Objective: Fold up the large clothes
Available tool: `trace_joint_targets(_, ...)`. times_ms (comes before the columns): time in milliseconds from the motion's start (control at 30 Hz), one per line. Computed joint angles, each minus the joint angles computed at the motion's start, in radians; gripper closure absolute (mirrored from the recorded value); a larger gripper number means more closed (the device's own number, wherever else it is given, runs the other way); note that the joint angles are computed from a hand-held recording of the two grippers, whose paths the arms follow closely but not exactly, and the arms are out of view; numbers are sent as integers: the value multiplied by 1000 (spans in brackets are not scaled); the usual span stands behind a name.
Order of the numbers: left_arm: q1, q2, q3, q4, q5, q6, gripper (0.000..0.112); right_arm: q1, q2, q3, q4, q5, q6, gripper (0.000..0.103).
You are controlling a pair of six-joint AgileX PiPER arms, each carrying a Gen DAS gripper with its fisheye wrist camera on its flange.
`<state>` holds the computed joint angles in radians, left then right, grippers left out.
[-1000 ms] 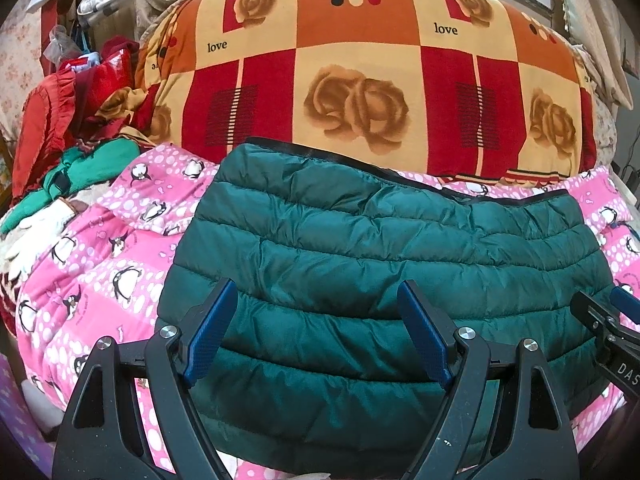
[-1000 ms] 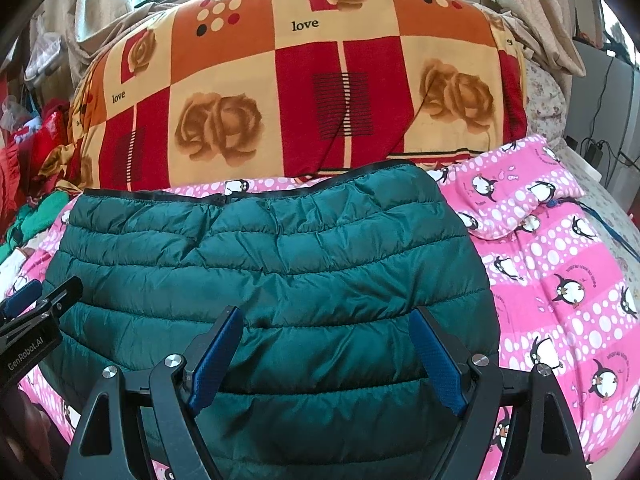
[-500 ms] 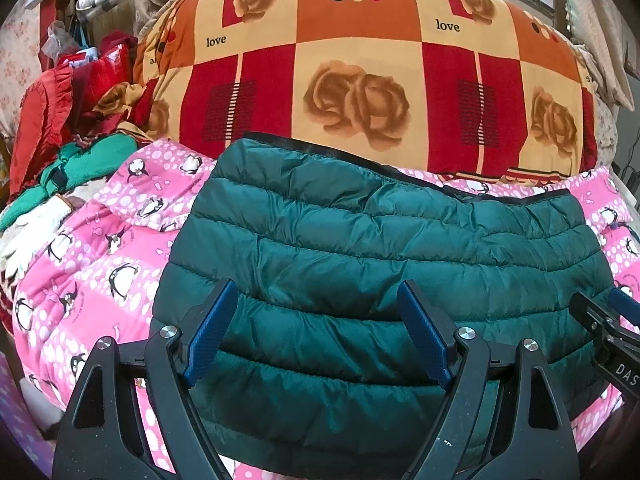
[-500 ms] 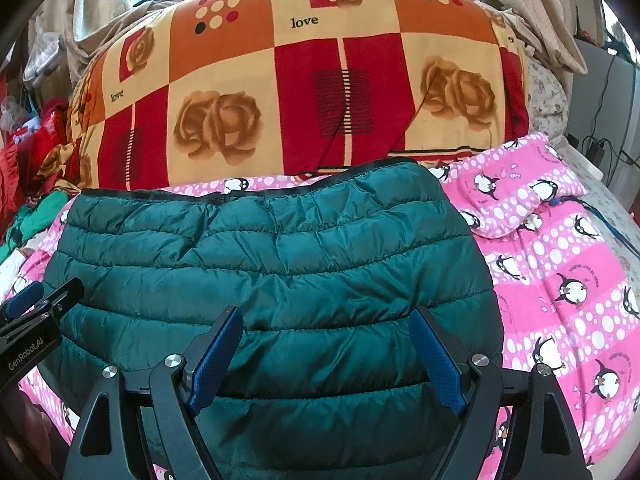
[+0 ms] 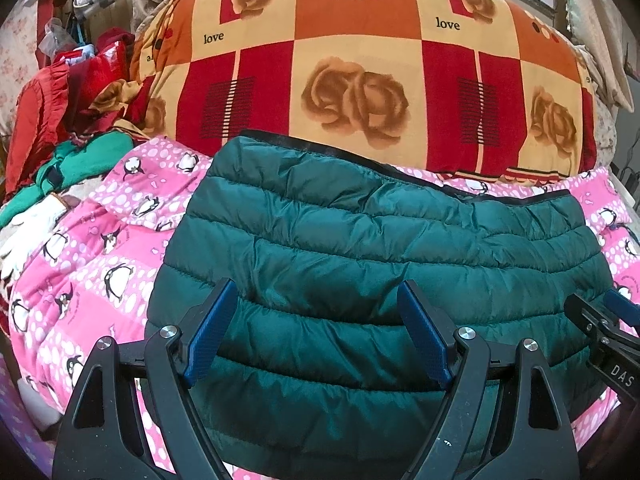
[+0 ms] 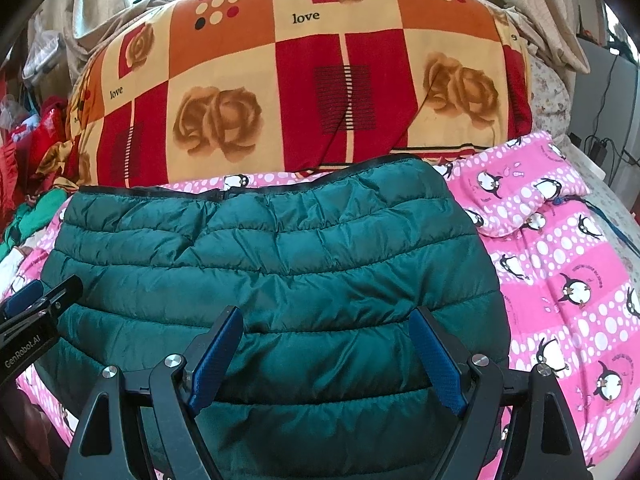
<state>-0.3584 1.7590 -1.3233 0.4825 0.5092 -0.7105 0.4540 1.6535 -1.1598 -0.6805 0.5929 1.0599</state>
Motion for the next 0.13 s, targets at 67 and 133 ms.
trace_joint_targets(67, 2, 0, 3, 9, -8, -4, 30, -1, 2, -2, 1, -1, -2, 20)
trace_joint_targets(133, 14, -3, 0, -31, -13, 38, 30, -5, 1, -2, 4, -5, -8, 20)
